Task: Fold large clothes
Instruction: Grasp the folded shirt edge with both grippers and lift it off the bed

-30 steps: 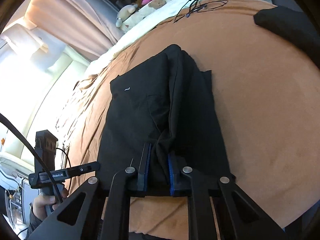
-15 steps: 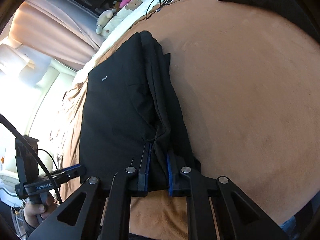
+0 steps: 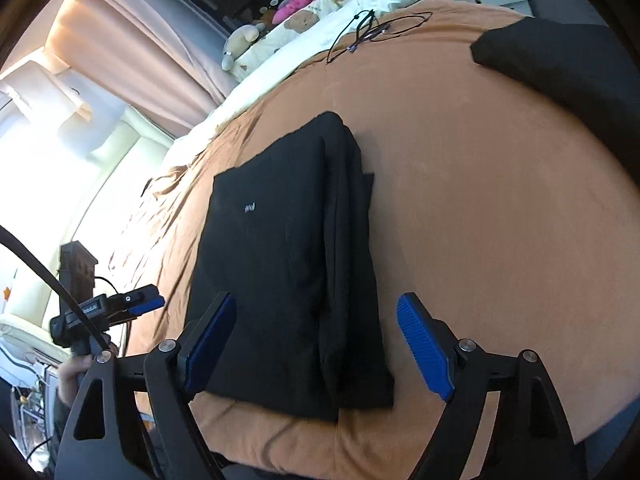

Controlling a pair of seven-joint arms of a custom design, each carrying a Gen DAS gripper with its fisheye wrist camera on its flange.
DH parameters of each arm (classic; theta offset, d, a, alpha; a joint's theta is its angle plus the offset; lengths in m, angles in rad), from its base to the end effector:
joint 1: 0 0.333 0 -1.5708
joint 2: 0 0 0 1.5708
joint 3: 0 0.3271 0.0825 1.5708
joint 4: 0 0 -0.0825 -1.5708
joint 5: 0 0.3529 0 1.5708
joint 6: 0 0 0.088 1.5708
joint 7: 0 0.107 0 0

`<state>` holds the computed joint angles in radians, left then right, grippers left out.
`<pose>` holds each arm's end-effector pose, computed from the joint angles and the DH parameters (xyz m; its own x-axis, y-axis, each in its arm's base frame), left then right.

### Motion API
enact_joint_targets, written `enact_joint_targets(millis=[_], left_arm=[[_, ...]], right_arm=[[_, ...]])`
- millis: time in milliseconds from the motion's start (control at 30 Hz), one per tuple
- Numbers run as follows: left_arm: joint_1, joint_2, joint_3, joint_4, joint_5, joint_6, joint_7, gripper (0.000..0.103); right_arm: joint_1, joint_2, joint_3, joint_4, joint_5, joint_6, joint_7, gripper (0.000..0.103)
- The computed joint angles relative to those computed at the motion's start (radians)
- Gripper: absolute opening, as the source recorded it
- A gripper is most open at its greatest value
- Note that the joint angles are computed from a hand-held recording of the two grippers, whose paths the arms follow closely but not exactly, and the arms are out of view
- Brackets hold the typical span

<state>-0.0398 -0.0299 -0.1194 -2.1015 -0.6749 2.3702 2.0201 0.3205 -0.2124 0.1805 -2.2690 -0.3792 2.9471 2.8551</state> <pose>0.5307 -0.0930 0.4910 -0.2531 -0.8702 0.4226 -0.9216 0.0841 -0.3789 0.4231 0.2675 0.5725 -0.1600 -0.8068 -0.5688 -0.6618 0.5152 -0.5446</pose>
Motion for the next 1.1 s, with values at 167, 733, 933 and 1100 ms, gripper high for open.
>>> enact_joint_targets(millis=[167, 733, 933, 1100], left_arm=[[0.023, 0.092, 0.006, 0.088, -0.041, -0.013, 0.01, 0.086], [0.077, 0.384, -0.072, 0.361, -0.082, -0.092, -0.018, 0.066], [0.066, 0.418, -0.079, 0.402, -0.047, -0.098, -0.075, 0.053], [0.063, 0.379, -0.084, 0.394, -0.033, -0.098, -0.09, 0.037]], right_arm=[[0.186, 0.104, -0.191, 0.061, 0.465, 0.031, -0.469, 0.082], [0.023, 0.352, -0.118, 0.36, 1.453, -0.167, -1.391, 0.08], [-0.049, 0.363, -0.043, 0.358, 1.492, -0.155, -1.435, 0.023], [-0.021, 0.33, -0.029, 0.335, 1.316, -0.075, -1.326, 0.013]])
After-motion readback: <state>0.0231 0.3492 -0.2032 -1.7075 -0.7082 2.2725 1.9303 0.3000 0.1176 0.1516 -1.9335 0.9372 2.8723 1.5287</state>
